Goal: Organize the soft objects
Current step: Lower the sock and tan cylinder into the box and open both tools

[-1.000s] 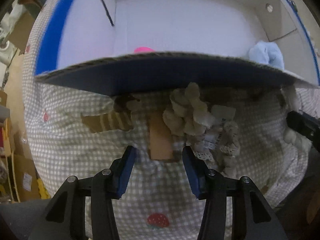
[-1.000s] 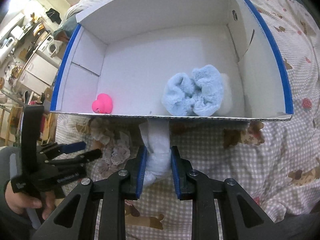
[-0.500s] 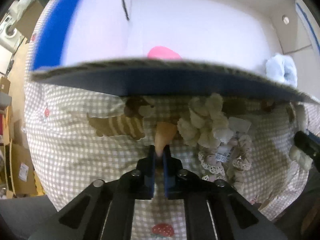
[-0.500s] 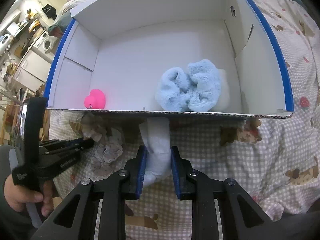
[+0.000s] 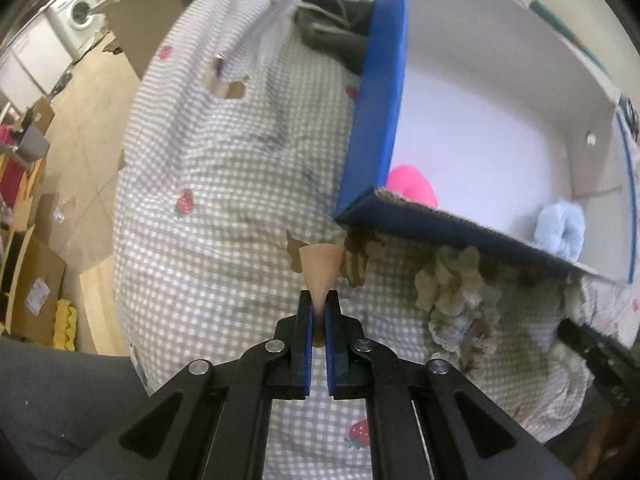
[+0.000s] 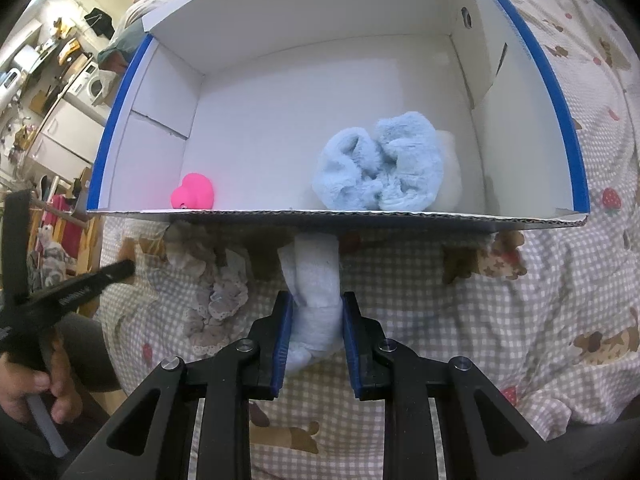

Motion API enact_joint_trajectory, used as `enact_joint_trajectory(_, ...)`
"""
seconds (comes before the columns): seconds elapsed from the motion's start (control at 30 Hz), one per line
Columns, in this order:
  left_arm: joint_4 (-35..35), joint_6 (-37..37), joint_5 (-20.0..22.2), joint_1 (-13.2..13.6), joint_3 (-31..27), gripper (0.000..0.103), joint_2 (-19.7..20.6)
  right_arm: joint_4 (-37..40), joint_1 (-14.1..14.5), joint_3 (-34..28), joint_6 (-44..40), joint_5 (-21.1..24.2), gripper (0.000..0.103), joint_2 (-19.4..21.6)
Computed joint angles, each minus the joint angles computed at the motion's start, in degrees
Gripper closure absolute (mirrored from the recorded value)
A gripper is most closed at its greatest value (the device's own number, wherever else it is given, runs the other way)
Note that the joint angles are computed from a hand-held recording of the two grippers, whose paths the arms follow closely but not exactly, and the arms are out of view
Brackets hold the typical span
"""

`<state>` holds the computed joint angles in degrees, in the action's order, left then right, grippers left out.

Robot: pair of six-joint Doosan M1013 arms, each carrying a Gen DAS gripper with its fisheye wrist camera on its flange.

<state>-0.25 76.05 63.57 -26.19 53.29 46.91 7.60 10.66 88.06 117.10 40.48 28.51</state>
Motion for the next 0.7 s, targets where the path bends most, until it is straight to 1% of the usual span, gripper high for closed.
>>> enact_joint_trajectory(0.1, -0.8, -0.7, -1.9, 0.1, 2.4, 0.098, -1.6, -0.2, 0.1, -0.1, -0.1, 0.1, 0.078, 0.1)
enact_joint_trajectory(0.17, -1.3, -1.1, -4.4, -0.4, 6.0, 0.098, -3.4, -0.4, 0.3, -0.2, 0.0, 0.0, 0.078, 0.0)
enact_joint_trajectory(0.23, -3.4, 0.1, -5.2, -0.2, 7.3, 0.098, -4.3, 0.4, 0.2, 0.3, -0.4, -0.6, 0.078, -0.4)
enact_joint_trajectory(0.27, -4.3, 0.0, -4.9, -0.6, 6.7, 0.098, -4.2, 1.1, 0.1, 0.8, -0.7, -1.3, 0.078, -0.9)
enact_joint_trajectory(0.3, -4.8, 0.1, -5.6, -0.7, 7.5, 0.098, -4.9, 2.5, 0.0, 1.3, -1.5, -2.2, 0.078, -1.4)
enact_joint_trajectory(0.37, -4.6, -0.4, -7.2, -2.0, 8.7, 0.098, -6.3, 4.7, 0.0, 2.7, -3.1, -4.8, 0.078, -2.9)
enact_joint_trajectory(0.47, -4.5, 0.8, -10.3, -2.4, 10.2, 0.098, -8.0, 7.7, 0.1, 4.7, -5.3, -8.3, 0.078, -4.9)
enact_joint_trajectory(0.53, -5.4, 3.6, -11.9, -2.8, 10.2, 0.098, -8.7, 9.2, 0.0, 5.9, -6.6, -10.7, 0.078, -6.1)
enact_joint_trajectory(0.7, -8.2, 10.8, -14.8, -3.2, 8.1, 0.098, -8.6, 9.5, -0.5, 6.8, -7.0, -15.6, 0.078, -8.0)
